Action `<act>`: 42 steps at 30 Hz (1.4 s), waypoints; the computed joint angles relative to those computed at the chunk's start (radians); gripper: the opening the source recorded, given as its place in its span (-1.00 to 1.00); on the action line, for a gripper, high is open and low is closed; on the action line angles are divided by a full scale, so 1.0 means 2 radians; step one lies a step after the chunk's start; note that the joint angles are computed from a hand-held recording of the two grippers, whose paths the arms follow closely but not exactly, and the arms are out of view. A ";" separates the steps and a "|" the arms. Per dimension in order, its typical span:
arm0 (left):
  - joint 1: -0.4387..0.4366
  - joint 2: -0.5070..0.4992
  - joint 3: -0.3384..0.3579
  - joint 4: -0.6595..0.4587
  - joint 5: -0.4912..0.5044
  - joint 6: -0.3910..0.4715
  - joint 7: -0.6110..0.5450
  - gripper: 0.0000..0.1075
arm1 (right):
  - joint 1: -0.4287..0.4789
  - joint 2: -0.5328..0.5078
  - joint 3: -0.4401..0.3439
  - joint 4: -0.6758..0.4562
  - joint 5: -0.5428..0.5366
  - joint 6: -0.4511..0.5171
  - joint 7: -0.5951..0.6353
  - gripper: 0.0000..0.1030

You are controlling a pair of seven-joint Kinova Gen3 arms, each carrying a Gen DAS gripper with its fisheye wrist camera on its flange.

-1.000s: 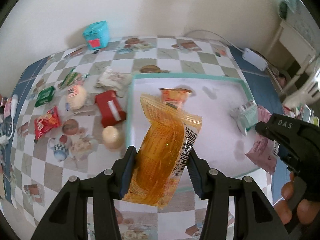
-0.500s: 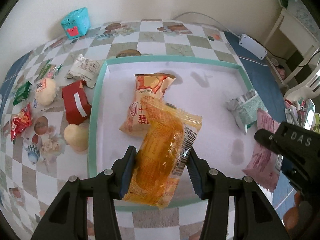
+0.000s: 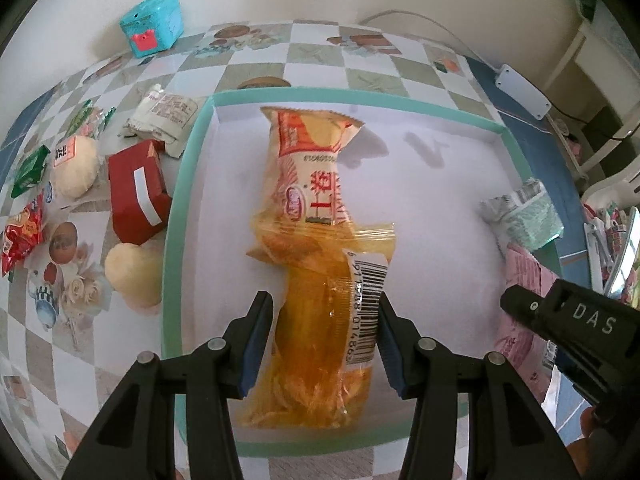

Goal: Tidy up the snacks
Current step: 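Carry the pink cake into the tray and open the right tool, then lower the yellow bread bag into the tray and open the left tool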

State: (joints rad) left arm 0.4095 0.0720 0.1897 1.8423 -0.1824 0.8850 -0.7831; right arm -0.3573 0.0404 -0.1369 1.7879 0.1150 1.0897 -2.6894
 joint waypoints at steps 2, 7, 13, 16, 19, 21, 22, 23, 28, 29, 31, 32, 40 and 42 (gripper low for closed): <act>-0.003 0.001 -0.002 0.003 0.004 -0.005 -0.003 -0.04 | -0.001 0.006 -0.001 0.000 -0.001 -0.001 0.001 -0.14; -0.003 0.005 -0.005 0.006 -0.010 -0.007 0.011 -0.04 | -0.005 0.017 0.001 -0.006 0.002 -0.002 0.006 -0.13; -0.013 0.001 -0.009 0.010 -0.002 -0.012 0.004 -0.04 | -0.012 0.026 0.001 -0.010 0.005 -0.008 0.009 -0.12; -0.019 -0.002 -0.010 0.011 0.006 -0.012 -0.001 -0.04 | -0.014 0.025 0.000 -0.007 0.000 -0.018 0.020 -0.12; -0.027 -0.007 -0.013 0.014 0.015 -0.013 -0.006 -0.04 | -0.020 0.024 -0.002 -0.010 0.004 -0.022 0.025 -0.12; -0.030 -0.010 -0.013 0.014 0.017 -0.011 -0.008 -0.04 | -0.024 0.026 -0.004 -0.014 0.009 -0.021 0.024 -0.12; -0.032 -0.012 -0.013 0.013 0.018 -0.009 -0.009 -0.03 | -0.030 0.026 0.000 -0.015 0.010 -0.021 0.026 -0.12; -0.033 -0.013 -0.012 0.012 0.018 -0.006 -0.010 0.00 | -0.026 0.016 -0.004 -0.010 0.008 -0.018 0.029 -0.12; -0.032 -0.021 -0.007 0.003 0.011 0.004 -0.013 0.25 | -0.029 -0.001 -0.009 -0.011 0.022 -0.010 0.018 0.34; -0.032 -0.023 -0.006 0.002 0.009 0.006 -0.012 0.28 | -0.028 -0.001 -0.009 -0.016 0.025 -0.005 0.019 0.35; -0.034 -0.026 -0.006 -0.002 0.009 0.010 -0.015 0.31 | -0.029 -0.007 -0.012 -0.018 0.031 -0.001 0.015 0.35; -0.036 -0.029 -0.007 -0.004 0.011 0.015 -0.018 0.32 | -0.029 -0.008 -0.013 -0.020 0.033 0.000 0.013 0.35; -0.058 -0.045 -0.015 -0.013 0.013 0.059 -0.006 0.39 | -0.032 -0.007 -0.021 -0.034 0.050 0.015 0.006 0.60; -0.069 -0.056 -0.022 -0.008 0.022 0.064 -0.012 0.39 | -0.036 -0.002 -0.022 -0.039 0.056 0.019 0.006 0.62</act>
